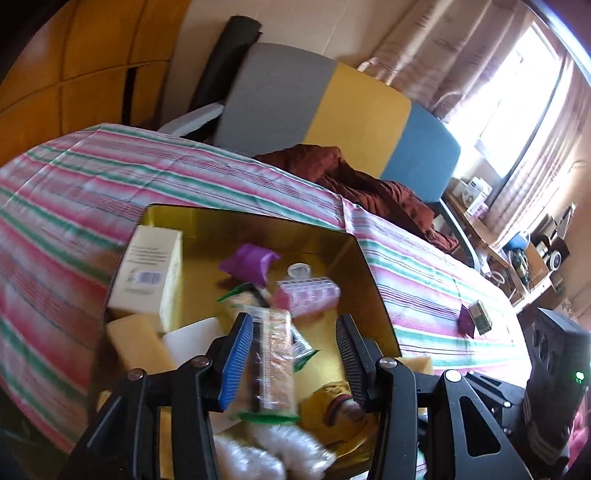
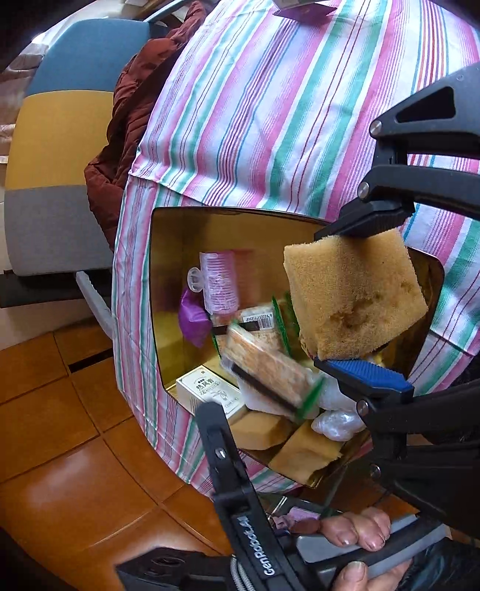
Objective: Organize objects
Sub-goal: 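Carry the cracker packet and yellow sponge over the gold tray and open both tools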
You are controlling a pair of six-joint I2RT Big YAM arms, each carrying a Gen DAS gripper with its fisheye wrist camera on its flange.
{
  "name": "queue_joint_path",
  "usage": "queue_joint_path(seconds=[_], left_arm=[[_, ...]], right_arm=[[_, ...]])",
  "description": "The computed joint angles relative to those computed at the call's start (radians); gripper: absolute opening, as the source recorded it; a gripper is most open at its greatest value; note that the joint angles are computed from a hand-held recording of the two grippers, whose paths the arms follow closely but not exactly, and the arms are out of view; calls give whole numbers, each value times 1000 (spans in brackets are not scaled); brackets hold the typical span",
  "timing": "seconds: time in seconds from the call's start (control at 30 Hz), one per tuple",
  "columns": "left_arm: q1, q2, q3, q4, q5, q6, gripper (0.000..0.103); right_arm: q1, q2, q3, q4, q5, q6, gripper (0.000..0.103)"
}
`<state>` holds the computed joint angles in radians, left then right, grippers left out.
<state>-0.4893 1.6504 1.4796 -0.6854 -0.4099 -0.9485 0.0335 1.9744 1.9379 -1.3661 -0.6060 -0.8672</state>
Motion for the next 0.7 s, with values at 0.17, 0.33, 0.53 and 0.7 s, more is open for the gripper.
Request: queue_joint_path(seconds=[0.17, 0.33, 0.53, 0.7], left_arm=[[-7, -8, 10, -22, -55, -1, 53], [-14, -25, -19, -78, -100, -61, 68], [-52, -7, -14, -166, -175, -82, 78], [-76, 10, 5, -211, -236, -80, 83]], right_arm=[[-13, 23, 34, -119, -39, -80, 62], [-18, 15, 11, -107, -9, -77, 72], [-24, -21, -34, -26, -15, -41, 86], [-40, -30, -28, -6, -34, -17, 86]])
